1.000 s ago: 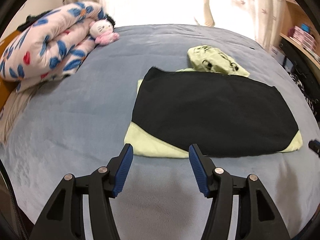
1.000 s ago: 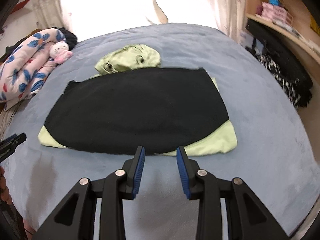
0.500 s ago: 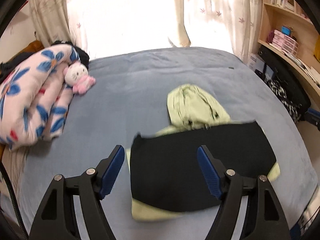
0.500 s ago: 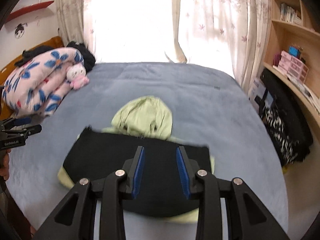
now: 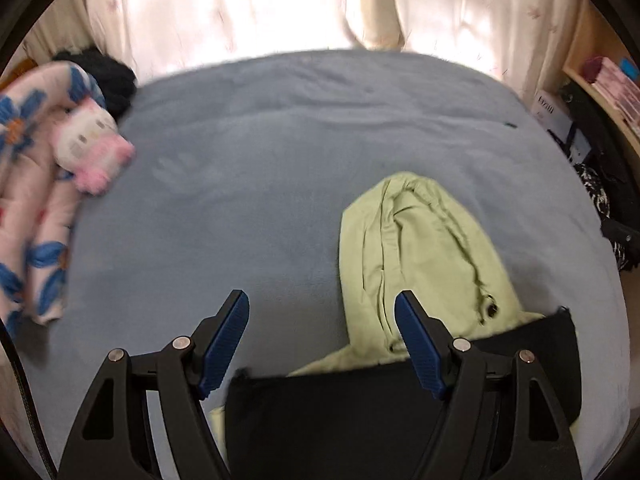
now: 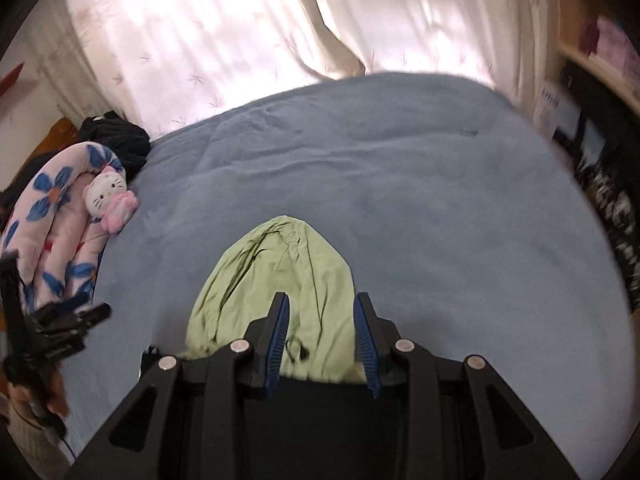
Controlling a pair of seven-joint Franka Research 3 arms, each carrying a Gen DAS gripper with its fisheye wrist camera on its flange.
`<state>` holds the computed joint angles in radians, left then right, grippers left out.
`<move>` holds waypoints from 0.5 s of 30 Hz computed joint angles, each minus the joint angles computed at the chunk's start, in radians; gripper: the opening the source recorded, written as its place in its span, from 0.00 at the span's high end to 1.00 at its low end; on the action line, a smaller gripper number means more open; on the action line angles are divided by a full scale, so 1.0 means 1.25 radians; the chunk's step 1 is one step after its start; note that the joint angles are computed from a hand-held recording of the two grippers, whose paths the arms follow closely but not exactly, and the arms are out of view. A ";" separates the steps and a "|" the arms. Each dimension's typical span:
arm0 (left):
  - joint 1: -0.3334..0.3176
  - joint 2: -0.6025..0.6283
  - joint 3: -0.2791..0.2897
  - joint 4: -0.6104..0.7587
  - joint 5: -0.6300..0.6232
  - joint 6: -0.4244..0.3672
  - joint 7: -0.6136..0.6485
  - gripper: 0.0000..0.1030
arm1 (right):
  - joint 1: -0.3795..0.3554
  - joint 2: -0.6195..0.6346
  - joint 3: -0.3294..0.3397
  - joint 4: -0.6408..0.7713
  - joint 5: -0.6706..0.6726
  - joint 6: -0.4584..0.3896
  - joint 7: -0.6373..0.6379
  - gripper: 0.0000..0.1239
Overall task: Fold large clothes
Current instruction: 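Move both tools to the green hood and close them on it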
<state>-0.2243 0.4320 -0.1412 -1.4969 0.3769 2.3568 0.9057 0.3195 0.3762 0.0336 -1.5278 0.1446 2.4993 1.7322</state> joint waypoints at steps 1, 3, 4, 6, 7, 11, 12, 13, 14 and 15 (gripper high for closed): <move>0.002 0.031 0.000 0.022 -0.005 0.003 0.002 0.28 | -0.005 0.046 0.003 0.040 0.007 -0.012 -0.008 0.73; 0.005 0.106 0.001 0.083 -0.018 0.004 0.022 0.28 | -0.009 0.119 0.004 0.109 0.015 -0.036 -0.015 0.73; 0.007 0.132 0.002 0.104 -0.024 0.006 0.029 0.28 | -0.014 0.158 0.008 0.142 0.026 -0.042 -0.020 0.73; 0.012 0.191 -0.001 0.156 -0.048 0.007 0.048 0.28 | -0.026 0.214 0.020 0.191 0.053 -0.052 -0.041 0.73; 0.021 0.223 -0.009 0.185 -0.068 0.008 0.064 0.28 | -0.028 0.244 0.023 0.218 0.062 -0.055 -0.050 0.73; 0.029 0.325 -0.016 0.295 -0.125 -0.009 0.100 0.28 | -0.027 0.320 0.025 0.284 0.073 -0.066 -0.083 0.73; 0.030 0.350 -0.018 0.323 -0.137 -0.014 0.107 0.28 | -0.022 0.342 0.019 0.306 0.068 -0.070 -0.080 0.73; 0.030 0.372 -0.019 0.346 -0.148 -0.014 0.111 0.28 | -0.019 0.362 0.014 0.326 0.066 -0.074 -0.075 0.73; 0.030 0.387 -0.019 0.360 -0.158 -0.012 0.112 0.28 | -0.023 0.377 0.020 0.334 0.074 -0.069 -0.081 0.73; 0.037 0.404 -0.030 0.372 -0.177 -0.004 0.121 0.28 | -0.027 0.388 0.023 0.344 0.080 -0.070 -0.083 0.73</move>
<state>-0.1776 0.9371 -0.1784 -1.0318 0.1554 2.3514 1.0574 0.2853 0.8612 0.0624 -1.0979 0.2443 2.4113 1.6281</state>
